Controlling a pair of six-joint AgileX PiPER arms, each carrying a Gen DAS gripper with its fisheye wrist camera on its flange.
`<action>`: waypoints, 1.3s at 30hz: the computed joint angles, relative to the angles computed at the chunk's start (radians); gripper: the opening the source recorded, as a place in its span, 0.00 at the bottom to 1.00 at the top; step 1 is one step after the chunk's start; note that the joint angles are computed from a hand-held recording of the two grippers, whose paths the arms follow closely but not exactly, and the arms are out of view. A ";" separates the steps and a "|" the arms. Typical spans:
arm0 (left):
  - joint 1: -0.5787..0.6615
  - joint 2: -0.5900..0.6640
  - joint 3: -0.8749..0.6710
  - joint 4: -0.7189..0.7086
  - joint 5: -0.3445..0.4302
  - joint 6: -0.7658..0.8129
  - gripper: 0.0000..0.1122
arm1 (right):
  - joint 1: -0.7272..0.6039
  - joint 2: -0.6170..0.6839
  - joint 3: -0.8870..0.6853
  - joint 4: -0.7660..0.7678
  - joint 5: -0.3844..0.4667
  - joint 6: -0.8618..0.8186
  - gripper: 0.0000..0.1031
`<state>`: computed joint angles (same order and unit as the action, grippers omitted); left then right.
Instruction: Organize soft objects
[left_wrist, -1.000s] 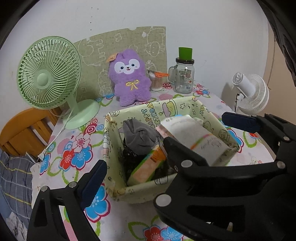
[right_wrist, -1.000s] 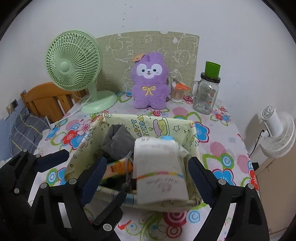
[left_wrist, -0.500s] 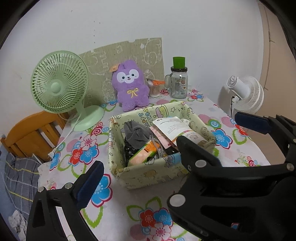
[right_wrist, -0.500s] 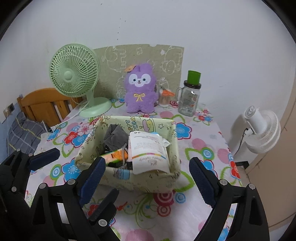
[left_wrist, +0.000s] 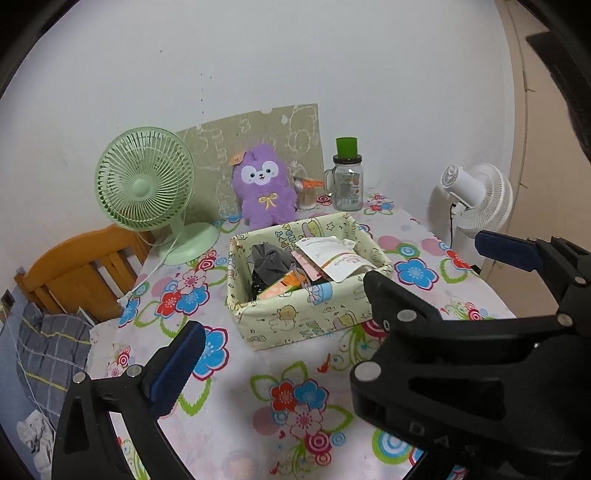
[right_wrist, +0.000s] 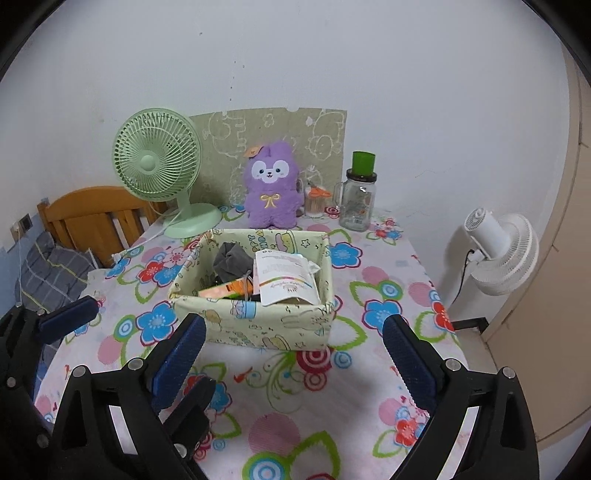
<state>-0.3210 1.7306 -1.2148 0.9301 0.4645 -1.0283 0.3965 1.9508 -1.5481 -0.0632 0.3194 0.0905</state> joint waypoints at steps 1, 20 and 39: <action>-0.007 -0.016 0.020 0.019 -0.002 -0.024 0.92 | 0.000 -0.012 0.016 -0.004 -0.007 0.004 0.95; -0.057 -0.210 0.261 0.196 0.053 -0.345 0.92 | -0.008 -0.276 0.383 -0.470 -0.171 0.460 0.95; -0.241 -0.458 0.437 0.323 0.280 -0.574 0.92 | 0.009 -0.528 0.629 -1.078 -0.212 1.097 0.97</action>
